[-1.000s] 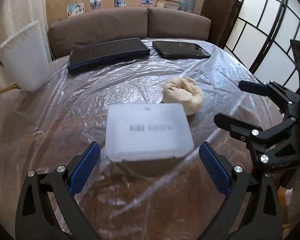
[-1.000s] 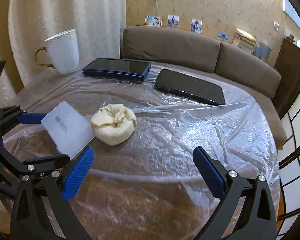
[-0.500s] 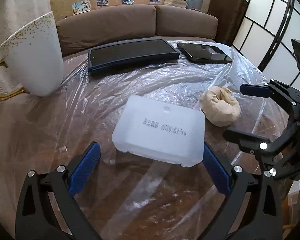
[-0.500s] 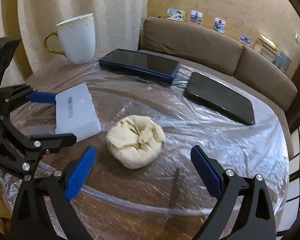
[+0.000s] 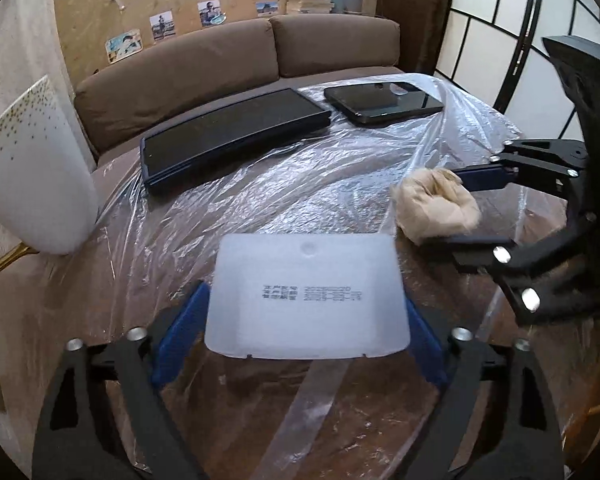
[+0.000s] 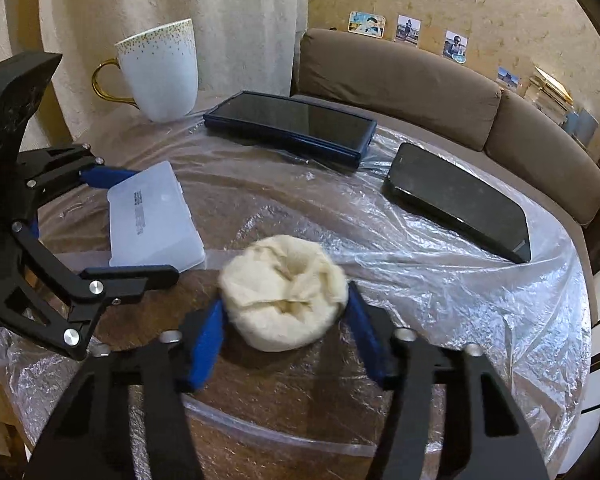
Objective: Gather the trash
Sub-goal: 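Grasp the white plastic box with the left tool while the right tool grasps the cream cloth bundle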
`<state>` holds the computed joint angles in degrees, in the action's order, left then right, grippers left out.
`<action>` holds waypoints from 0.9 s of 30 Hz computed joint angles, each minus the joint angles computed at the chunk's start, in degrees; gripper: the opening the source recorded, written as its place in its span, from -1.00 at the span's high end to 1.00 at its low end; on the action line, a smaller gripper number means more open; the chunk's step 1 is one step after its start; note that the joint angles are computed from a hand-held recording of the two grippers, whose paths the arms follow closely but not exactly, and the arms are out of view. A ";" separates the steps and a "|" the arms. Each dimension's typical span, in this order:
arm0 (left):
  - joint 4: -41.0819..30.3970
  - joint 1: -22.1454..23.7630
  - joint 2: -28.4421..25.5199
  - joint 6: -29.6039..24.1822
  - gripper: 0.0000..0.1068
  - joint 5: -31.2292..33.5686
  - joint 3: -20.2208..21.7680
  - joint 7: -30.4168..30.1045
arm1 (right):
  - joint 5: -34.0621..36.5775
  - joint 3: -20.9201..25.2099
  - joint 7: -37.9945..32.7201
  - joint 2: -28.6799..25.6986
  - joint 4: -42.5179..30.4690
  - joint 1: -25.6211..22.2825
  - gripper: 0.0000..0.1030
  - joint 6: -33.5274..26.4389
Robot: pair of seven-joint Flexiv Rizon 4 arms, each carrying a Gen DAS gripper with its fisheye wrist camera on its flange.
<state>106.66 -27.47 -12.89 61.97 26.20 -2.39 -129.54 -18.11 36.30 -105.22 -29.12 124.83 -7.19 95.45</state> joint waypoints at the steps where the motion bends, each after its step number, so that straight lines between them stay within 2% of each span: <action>1: -0.01 -0.07 0.09 -0.15 -0.55 0.06 -0.03 -0.02 | 0.08 0.33 -0.01 -0.09 -0.05 -0.29 0.02 -0.03; 17: 0.64 -1.25 2.68 -2.88 -0.54 2.92 -1.16 -6.02 | -1.93 10.34 0.46 -1.33 2.62 -11.60 0.02 0.82; 22: 2.48 -1.36 4.86 -2.24 -0.54 3.61 -2.22 -7.52 | -4.29 15.51 0.66 -2.20 4.93 -17.92 0.02 1.52; 27: 3.95 -1.89 7.08 -3.19 -0.55 5.90 -3.58 -10.96 | -8.19 18.10 2.06 -2.14 8.23 -22.48 0.02 3.46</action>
